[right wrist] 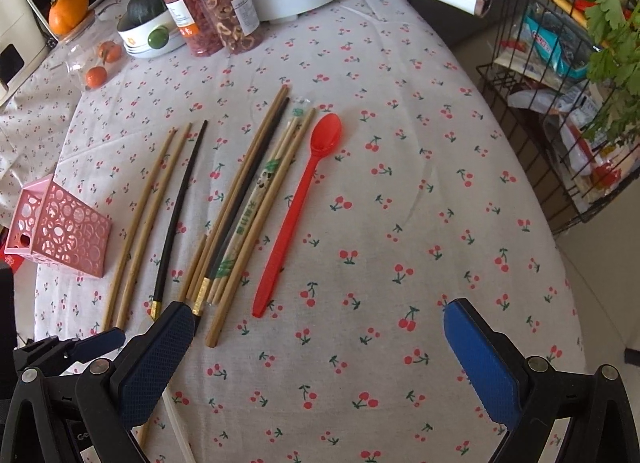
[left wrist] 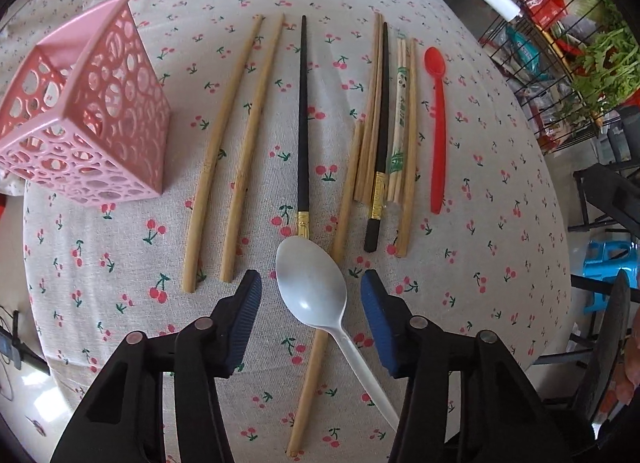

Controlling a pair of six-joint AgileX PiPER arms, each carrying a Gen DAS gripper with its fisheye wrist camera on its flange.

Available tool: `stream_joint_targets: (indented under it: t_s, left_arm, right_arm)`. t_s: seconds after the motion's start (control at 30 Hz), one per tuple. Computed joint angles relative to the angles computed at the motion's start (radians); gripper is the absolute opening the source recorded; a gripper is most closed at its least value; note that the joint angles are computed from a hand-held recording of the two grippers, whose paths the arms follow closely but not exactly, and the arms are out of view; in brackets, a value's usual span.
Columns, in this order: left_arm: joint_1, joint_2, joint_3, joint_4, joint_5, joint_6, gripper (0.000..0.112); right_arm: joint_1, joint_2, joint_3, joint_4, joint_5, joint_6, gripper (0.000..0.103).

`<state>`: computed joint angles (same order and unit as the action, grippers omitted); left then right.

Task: Organize utensils
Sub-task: 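Lower the left tool onto the white plastic spoon and close on it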

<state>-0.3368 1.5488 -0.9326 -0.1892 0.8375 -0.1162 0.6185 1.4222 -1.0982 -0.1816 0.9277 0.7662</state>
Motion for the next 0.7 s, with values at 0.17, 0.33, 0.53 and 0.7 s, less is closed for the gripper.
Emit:
stream_joint_targets:
  t_s: [0.17, 0.33, 0.53, 0.7]
  left_arm:
    - [0.03, 0.022, 0.002, -0.053, -0.016, 0.019, 0.039]
    - [0.069, -0.08, 0.037, -0.089, -0.016, 0.087, 0.038]
    - [0.102, -0.312, 0.042, -0.047, -0.004, 0.133, 0.036]
    - [0.165, -0.454, 0.023, -0.024, 0.01, 0.209, 0.036]
  right_arm:
    - [-0.003, 0.005, -0.001, 0.004, 0.0, -0.004, 0.103]
    - [-0.033, 0.018, -0.003, 0.037, -0.013, -0.036, 0.102]
    - [-0.124, 0.107, -0.045, 0.143, -0.062, -0.134, 0.094]
    - [-0.203, 0.233, -0.125, 0.225, -0.087, -0.223, 0.082]
